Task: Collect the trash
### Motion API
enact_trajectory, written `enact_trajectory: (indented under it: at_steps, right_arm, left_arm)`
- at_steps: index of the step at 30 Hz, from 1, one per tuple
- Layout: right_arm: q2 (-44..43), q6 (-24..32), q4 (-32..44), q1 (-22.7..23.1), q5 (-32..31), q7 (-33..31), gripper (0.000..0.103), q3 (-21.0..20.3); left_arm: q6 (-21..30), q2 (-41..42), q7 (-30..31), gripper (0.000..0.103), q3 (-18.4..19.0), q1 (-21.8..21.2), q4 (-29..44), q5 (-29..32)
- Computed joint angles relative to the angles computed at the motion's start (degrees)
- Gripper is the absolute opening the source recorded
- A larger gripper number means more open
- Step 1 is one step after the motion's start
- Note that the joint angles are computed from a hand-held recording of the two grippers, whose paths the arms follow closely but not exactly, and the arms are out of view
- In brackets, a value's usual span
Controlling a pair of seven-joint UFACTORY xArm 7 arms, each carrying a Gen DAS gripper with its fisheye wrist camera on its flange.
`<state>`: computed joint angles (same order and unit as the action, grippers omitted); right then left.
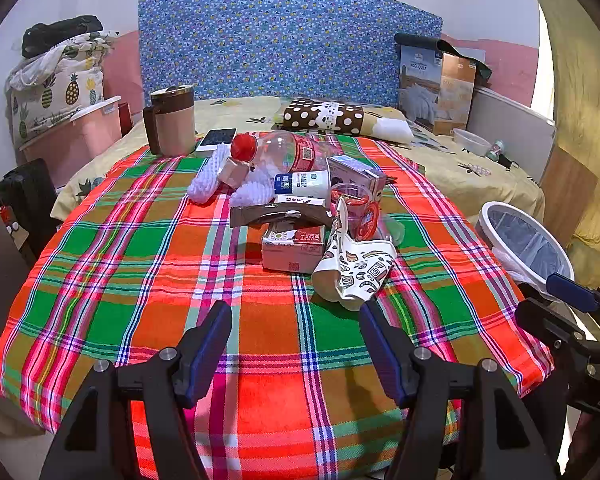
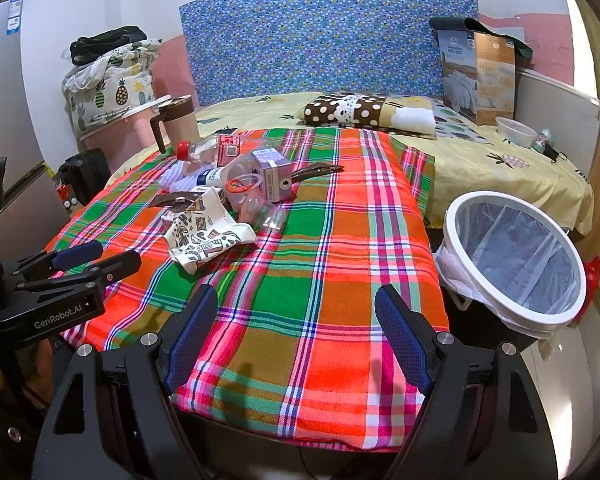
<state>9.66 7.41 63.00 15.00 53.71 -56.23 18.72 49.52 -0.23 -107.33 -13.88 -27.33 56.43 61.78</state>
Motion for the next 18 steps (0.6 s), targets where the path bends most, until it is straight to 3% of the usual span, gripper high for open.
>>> enact_trajectory:
  at_steps: [18]
  right_arm:
    - [0.0,-0.1,0.0,-0.1,-0.5,0.4,0.082,0.2]
  left_arm:
    - [-0.1,0.0,0.1,0.066,0.1,0.0,0.0,-0.1]
